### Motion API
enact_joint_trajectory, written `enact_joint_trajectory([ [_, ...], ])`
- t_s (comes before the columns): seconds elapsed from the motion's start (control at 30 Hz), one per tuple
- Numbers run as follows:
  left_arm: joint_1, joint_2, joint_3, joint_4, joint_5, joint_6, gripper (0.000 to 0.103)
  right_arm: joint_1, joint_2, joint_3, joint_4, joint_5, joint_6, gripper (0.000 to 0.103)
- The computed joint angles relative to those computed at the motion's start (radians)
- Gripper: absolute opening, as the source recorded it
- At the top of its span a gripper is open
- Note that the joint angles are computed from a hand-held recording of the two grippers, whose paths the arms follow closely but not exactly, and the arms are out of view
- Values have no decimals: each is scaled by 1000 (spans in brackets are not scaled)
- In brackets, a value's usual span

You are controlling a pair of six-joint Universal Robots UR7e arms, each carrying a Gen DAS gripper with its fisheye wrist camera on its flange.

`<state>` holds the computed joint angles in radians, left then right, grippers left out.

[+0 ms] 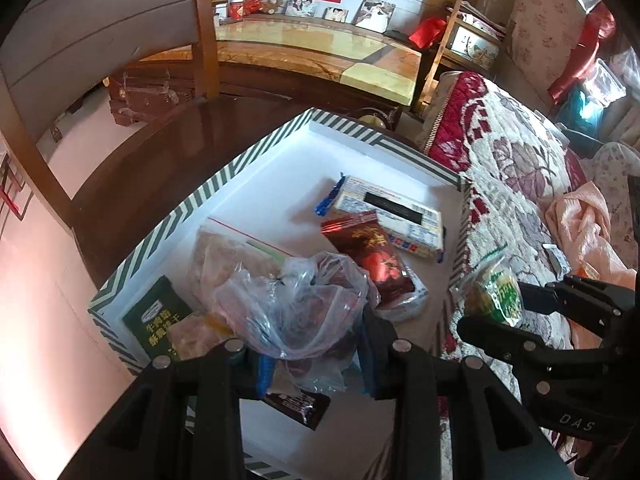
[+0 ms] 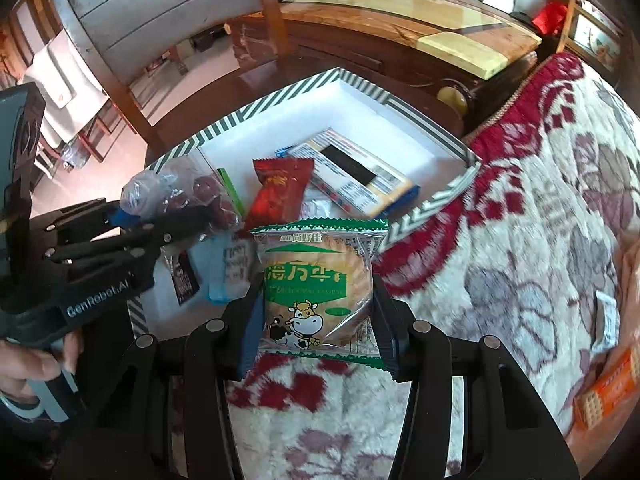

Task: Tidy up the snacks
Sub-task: 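Carry the clear bag and green cake over the white tray with both grippers, then open both grippers to drop the clear bag and green cake in the tray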

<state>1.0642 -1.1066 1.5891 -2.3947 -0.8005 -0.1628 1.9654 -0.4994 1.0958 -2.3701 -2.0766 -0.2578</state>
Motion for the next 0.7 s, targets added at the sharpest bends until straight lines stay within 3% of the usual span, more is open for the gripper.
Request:
enact_joint_trajectory([
  [0.37,28,6,-18,9,-23,-13,36,-2,142,-237,106,-3,-13,48],
  [0.7,33,11,-19,21,-30,-21,37,-19,242,-406,184,-11,30,48],
])
